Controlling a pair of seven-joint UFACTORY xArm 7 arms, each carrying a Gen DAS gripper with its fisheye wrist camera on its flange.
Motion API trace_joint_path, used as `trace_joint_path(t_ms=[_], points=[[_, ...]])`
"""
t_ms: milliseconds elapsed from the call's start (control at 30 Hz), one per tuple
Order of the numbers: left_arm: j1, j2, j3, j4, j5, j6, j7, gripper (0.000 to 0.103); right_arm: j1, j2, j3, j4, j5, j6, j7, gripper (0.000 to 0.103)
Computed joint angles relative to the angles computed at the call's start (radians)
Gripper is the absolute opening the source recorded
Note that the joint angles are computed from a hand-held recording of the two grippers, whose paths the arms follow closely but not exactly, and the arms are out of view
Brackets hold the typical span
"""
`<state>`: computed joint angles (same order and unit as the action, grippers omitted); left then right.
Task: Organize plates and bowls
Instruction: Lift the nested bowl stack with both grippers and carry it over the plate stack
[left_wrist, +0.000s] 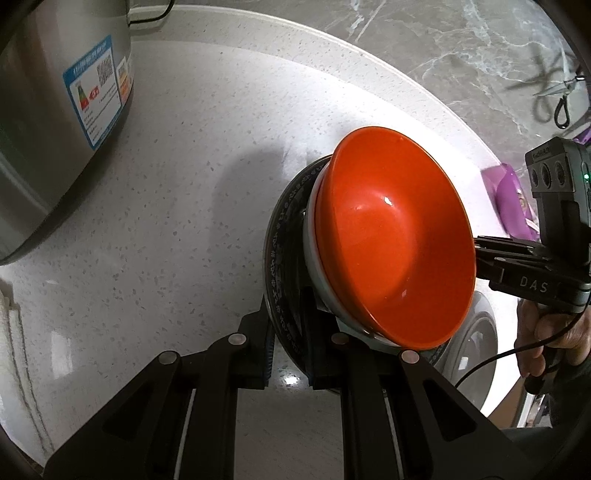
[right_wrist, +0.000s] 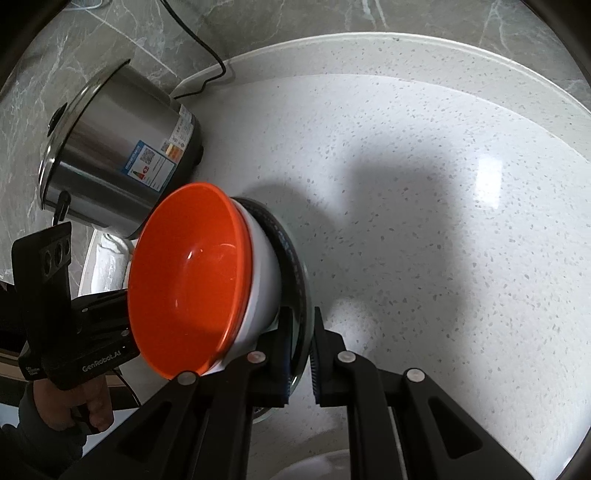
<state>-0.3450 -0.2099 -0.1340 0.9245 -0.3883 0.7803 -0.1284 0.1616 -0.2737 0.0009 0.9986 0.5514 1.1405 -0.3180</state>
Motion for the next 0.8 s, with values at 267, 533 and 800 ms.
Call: trace_joint_path(t_ms=[267,533,800], points=[[-0.021,-0.006,-0.012,0.074,-0.003,0.061,0.020,0.011,-0.023,-0.080,-0.021,-0.018,-0.017,0.022,0.054,0.012],[-0.053,0.008,-0.040,0.177,0.008,0.118,0.032,0.010,-0.057,-0.207,-0.068,-0.055,-0.045,0.059,0.117,0.012],[-0.118,-0.016,-0.111,0.224,0.053,0.140,-0.105,0.010,-0.102,-0.321,-0.146,-0.074,-0.081,0.163,0.098,0.012]])
